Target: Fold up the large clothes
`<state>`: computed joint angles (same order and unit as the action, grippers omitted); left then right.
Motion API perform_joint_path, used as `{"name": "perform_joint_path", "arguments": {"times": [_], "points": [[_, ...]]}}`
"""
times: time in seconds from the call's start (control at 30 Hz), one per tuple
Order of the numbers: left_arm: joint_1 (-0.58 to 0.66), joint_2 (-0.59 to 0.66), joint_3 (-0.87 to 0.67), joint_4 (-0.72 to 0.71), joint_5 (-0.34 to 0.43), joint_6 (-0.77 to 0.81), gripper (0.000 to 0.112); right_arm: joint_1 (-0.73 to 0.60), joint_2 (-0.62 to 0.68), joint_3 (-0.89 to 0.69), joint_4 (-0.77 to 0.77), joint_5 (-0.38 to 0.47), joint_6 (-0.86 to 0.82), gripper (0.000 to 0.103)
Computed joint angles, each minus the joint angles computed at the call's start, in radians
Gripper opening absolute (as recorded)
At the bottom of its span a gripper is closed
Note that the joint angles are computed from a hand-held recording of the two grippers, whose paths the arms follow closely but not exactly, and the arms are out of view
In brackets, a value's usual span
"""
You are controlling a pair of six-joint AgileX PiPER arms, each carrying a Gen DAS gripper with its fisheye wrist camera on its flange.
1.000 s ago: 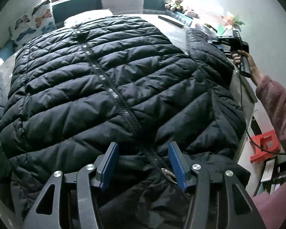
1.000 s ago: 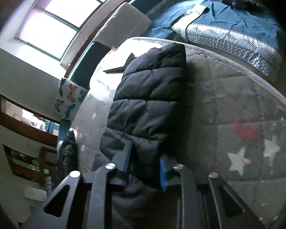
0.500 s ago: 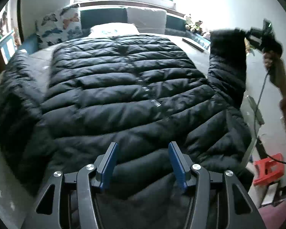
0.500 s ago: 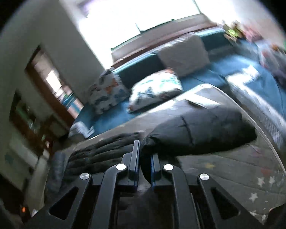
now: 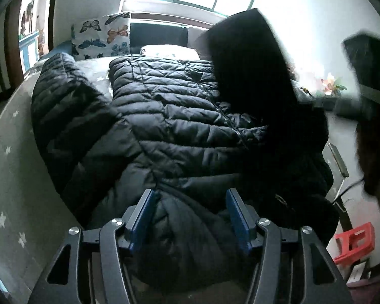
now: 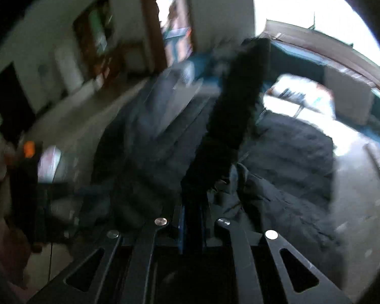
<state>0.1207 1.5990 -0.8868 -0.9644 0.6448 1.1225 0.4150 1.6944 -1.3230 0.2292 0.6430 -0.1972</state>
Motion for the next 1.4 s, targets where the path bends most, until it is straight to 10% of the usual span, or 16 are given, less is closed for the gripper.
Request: {"name": "perform_joint_path", "arguments": {"times": [0.3, 0.53, 0.7, 1.1, 1.4], "points": [[0.031, -0.030, 0.038, -0.031, 0.007, 0.029, 0.062, 0.118, 0.089, -0.007, -0.050, 0.088, 0.007, 0.018], [0.031, -0.061, -0.013, -0.009, 0.007, -0.037, 0.062, 0.004, -0.113, 0.048, 0.218, 0.126, -0.231, 0.072], [0.047, -0.077, -0.058, 0.043, -0.011, -0.124, 0.062, -0.070, -0.204, 0.152, 0.043, -0.002, -0.133, 0.072], [-0.088, 0.042, -0.245, 0.145, -0.031, -0.250, 0.062, -0.298, 0.050, 0.240, 0.086, -0.173, -0.115, 0.072], [-0.157, 0.270, -0.394, 0.290, -0.058, -0.380, 0.062, -0.291, 0.036, 0.189, -0.026, -0.158, -0.038, 0.072]]}}
